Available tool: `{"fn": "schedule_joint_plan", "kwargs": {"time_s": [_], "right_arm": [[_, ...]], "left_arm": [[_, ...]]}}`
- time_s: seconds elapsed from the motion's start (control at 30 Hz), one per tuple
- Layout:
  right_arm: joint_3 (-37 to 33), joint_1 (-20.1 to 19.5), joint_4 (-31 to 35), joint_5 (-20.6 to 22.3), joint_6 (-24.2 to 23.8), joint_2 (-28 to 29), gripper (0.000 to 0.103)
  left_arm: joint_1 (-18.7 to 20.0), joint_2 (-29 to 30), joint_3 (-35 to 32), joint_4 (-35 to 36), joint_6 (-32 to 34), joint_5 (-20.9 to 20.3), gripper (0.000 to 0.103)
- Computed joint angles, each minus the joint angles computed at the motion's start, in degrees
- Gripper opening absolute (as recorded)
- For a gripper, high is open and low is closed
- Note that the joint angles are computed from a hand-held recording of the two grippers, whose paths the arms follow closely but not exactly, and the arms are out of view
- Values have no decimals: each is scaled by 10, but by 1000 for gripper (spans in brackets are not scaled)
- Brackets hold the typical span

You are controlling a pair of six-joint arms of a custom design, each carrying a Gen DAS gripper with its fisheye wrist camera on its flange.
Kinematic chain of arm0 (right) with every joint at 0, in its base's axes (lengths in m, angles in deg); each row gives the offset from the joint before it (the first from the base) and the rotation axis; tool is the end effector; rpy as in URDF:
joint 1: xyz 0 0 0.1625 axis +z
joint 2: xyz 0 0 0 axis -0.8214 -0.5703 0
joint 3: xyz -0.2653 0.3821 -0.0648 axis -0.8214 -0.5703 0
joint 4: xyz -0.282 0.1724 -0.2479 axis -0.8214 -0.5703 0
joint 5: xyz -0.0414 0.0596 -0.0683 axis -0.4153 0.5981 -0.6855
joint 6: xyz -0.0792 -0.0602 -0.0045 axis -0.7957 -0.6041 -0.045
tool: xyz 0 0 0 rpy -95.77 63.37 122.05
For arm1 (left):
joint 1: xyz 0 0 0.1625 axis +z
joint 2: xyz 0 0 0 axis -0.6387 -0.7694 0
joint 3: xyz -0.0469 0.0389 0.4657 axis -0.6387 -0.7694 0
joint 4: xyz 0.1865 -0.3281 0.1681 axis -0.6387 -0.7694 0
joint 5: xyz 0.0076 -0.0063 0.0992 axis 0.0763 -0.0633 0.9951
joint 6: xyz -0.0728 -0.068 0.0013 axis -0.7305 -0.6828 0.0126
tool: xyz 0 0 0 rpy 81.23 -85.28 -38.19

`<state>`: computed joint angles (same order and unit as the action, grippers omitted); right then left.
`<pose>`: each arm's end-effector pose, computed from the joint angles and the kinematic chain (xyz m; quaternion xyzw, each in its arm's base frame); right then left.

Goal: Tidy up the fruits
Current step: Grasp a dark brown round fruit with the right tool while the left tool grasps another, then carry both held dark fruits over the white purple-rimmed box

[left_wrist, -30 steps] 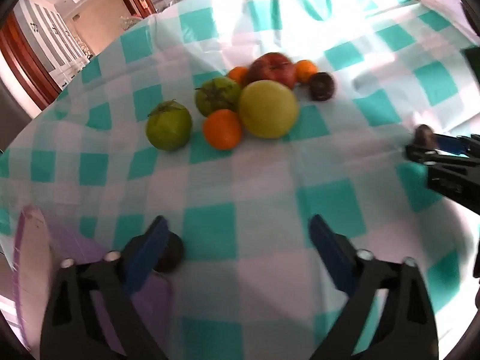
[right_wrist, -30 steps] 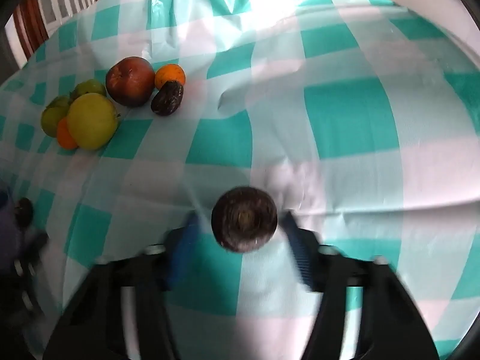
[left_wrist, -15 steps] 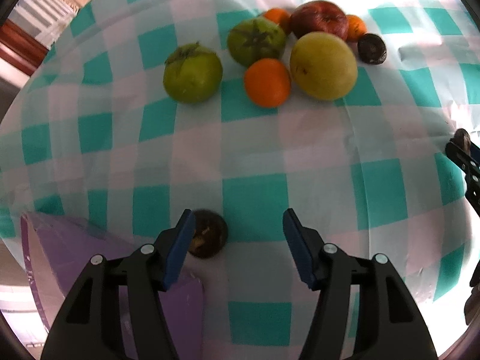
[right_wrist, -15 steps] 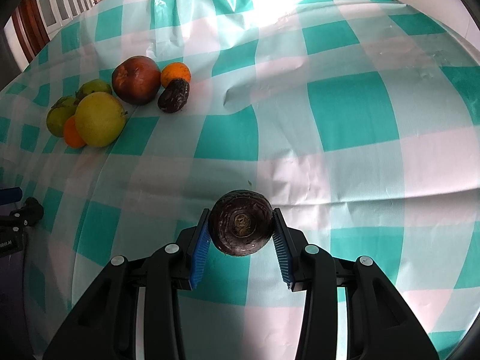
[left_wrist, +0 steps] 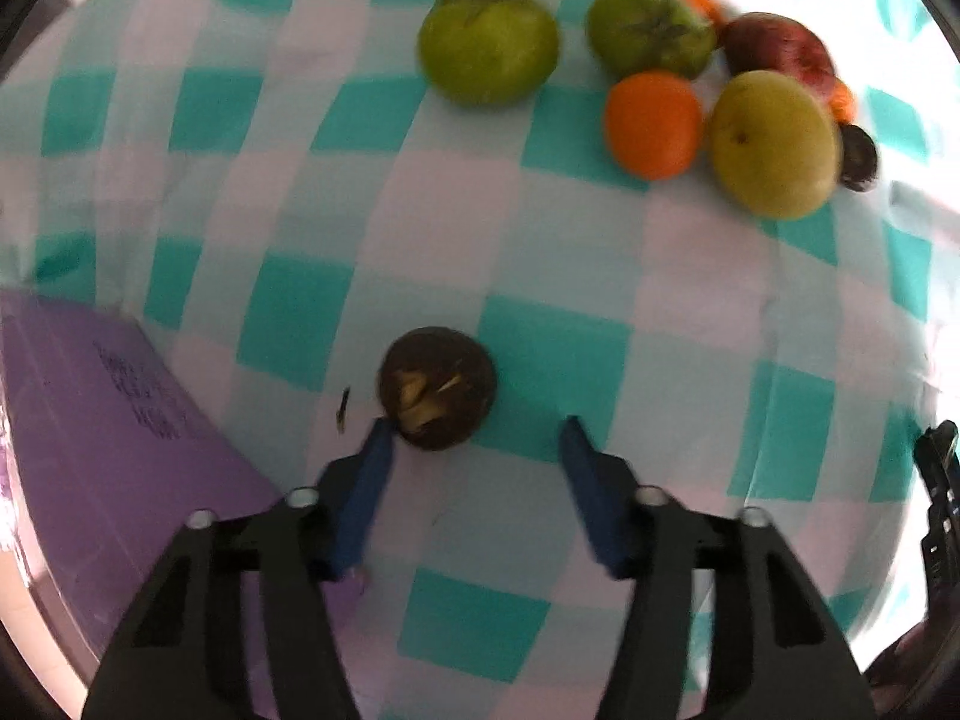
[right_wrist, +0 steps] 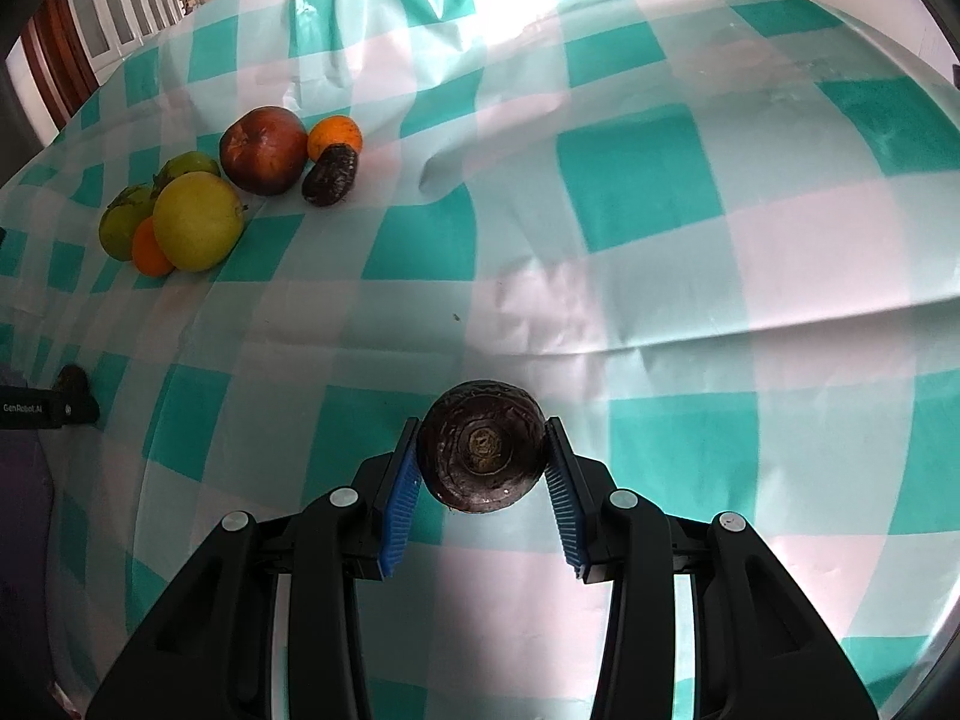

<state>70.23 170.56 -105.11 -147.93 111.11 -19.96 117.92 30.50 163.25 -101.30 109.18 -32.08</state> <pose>0.2849 -0.4948 -0.1572 -0.1696 -0.8398 0.3515 0.3774 0.0641 -0.7233 0.2282 0.2370 0.8720 0.0057 0.4283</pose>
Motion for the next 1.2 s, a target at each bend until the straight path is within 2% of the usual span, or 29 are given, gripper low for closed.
{"fn": "schedule_joint_plan", "kwargs": {"time_s": [0.07,0.13,0.3,0.37,0.43,0.47,0.57,0.63,0.8,0.9,1.03,1.07,1.13,1.2], "right_arm": [[7,0,-2,3,5,-2,41],[11,-1,-2,6,5,-3,41],[7,0,0,2,-7,-2,42],[2,0,24,-2,3,-5,42],[2,-1,28,-3,6,-6,42],[4,-2,19,-1,4,-6,42],[3,-2,29,-7,16,-7,42],[0,-1,39,-14,5,-5,42],[1,8,60,-18,-4,-6,38],[13,13,17,-4,-39,-11,38],[29,32,17,3,-34,-22,38],[34,37,20,5,-28,-26,38],[48,50,-2,14,-22,-31,38],[63,64,3,20,-2,-40,38]], "left_arm": [[-1,1,12,-40,12,7,57],[0,5,19,-75,9,31,74],[4,13,42,-180,58,19,82],[14,4,48,-211,87,-16,75],[12,2,49,-208,107,-43,49],[12,1,55,-222,126,-45,42],[15,-11,64,-216,129,-81,42],[15,-26,86,-220,133,-102,42],[29,-72,112,-170,123,-210,41],[40,-97,109,-110,94,-269,41],[36,-156,162,-81,64,-305,41],[27,-147,167,-93,53,-305,41],[23,-177,194,-94,57,-308,41],[5,-209,236,-115,56,-305,41]]}}
